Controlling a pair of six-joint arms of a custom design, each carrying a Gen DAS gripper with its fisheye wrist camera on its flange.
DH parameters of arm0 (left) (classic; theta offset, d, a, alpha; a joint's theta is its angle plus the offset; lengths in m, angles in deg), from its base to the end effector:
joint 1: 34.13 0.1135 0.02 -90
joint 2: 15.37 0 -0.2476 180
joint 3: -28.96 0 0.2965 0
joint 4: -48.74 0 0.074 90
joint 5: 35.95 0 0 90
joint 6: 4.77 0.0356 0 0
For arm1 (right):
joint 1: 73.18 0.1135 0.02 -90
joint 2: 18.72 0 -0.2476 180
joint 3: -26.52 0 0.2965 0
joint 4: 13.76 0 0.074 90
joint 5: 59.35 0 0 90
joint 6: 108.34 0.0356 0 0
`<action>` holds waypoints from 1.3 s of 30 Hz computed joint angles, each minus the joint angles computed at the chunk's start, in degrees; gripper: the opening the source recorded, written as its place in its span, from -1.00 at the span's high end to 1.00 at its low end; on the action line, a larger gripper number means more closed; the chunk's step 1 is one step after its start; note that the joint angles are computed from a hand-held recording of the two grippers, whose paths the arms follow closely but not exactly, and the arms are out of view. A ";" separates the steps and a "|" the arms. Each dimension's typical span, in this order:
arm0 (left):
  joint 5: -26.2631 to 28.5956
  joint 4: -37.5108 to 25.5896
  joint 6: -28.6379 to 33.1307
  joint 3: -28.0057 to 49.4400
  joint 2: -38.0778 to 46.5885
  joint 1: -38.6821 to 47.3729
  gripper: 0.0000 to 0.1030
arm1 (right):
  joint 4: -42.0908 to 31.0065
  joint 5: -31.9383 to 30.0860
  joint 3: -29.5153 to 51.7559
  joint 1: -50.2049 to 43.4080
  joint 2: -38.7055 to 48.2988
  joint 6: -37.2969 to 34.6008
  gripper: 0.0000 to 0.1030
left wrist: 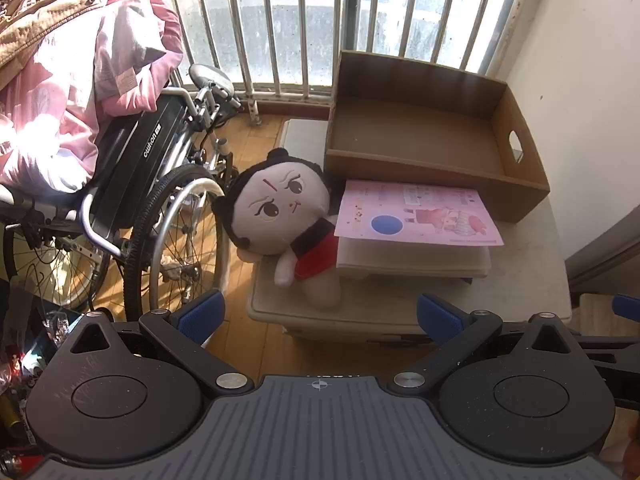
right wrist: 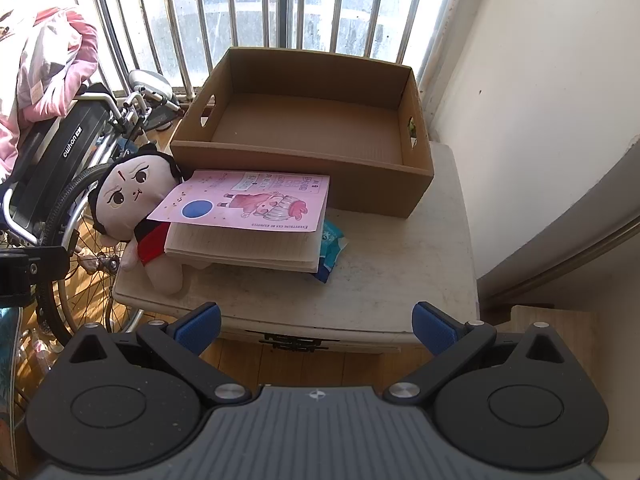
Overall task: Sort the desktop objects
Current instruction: 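Move both tools toward the pink workbook beside the cardboard box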
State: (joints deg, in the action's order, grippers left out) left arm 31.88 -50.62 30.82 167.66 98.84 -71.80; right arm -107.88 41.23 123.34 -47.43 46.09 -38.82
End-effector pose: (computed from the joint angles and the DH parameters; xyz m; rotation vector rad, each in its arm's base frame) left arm 0.3401 -0.2456 0.3590 -0.4592 2.6421 0.1083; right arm 0.1983 0.0884 0.3984 -0.9804 2.4515 -0.2140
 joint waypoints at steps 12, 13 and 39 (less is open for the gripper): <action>-0.70 0.07 0.44 -1.55 -0.99 -0.24 -1.00 | -0.37 1.64 0.07 2.42 -0.11 2.36 -1.00; -0.68 0.18 0.54 -1.79 -1.17 -0.20 -1.00 | -0.37 1.82 0.05 2.63 -0.09 2.65 -1.00; -1.09 0.85 0.50 -4.86 -3.50 -0.85 -1.00 | -1.12 3.44 -1.39 4.98 -2.68 6.86 -1.00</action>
State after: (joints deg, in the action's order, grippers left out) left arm 30.79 -49.76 31.32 162.80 95.34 -72.65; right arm -109.00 44.68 121.95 -42.45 43.41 -31.97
